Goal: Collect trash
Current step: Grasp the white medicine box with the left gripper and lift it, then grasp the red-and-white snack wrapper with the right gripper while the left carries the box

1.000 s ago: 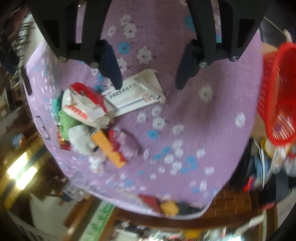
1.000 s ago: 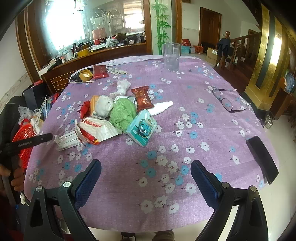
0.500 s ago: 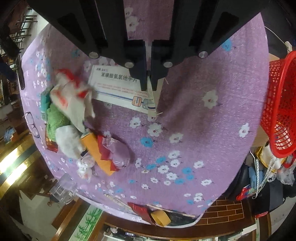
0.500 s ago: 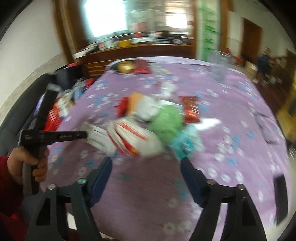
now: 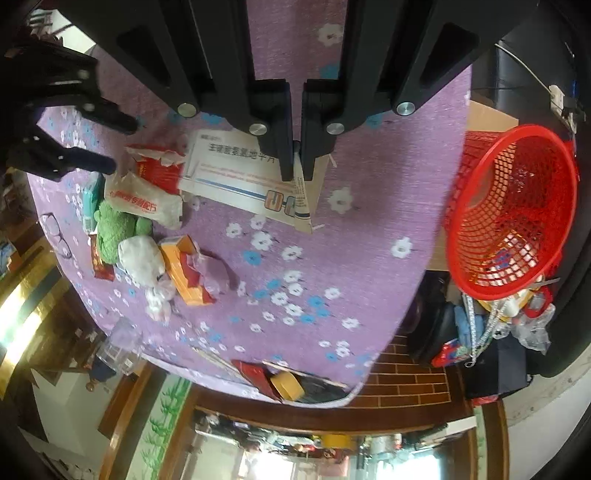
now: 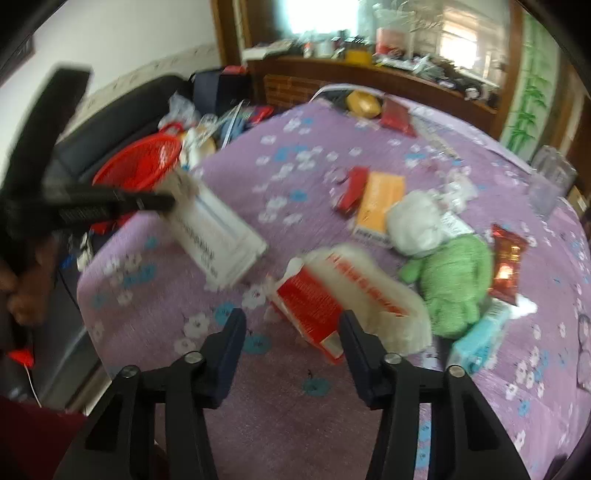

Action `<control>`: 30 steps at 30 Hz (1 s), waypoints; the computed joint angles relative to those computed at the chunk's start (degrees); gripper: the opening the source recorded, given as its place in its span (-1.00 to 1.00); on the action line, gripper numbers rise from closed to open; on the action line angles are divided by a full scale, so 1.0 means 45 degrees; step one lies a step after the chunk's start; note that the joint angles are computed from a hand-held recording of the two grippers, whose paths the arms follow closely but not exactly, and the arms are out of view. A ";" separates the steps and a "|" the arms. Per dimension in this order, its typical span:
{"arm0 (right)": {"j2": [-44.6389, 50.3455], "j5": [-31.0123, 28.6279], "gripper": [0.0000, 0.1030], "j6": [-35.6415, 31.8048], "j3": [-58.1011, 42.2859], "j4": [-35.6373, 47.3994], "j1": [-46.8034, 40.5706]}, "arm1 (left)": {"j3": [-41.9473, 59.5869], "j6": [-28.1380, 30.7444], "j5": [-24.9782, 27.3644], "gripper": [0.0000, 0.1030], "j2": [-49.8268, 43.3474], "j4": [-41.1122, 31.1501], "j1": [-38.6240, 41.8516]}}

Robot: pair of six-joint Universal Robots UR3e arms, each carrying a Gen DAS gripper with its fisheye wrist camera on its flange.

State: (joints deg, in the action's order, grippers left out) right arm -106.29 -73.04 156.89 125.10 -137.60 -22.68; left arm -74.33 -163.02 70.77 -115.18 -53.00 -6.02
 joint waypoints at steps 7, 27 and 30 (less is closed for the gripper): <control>0.2379 -0.0921 -0.33 -0.0710 -0.0739 -0.1307 0.0828 | -0.0649 -0.0153 0.0074 -0.94 0.0645 0.0404 0.0405; 0.1364 0.4372 -0.93 0.1251 -0.3515 0.3730 -0.0297 | -0.0993 -0.0255 -0.0130 -0.94 0.1454 0.1187 0.1581; 0.1981 0.4738 -0.93 0.2042 -0.4385 0.3694 0.0128 | -0.0721 -0.0237 -0.0140 -0.94 0.1452 0.1124 0.2180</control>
State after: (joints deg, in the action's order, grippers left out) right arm -97.37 -51.72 166.08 105.36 -120.98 -22.10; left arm -77.57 -164.09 70.14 -108.65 -47.94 3.79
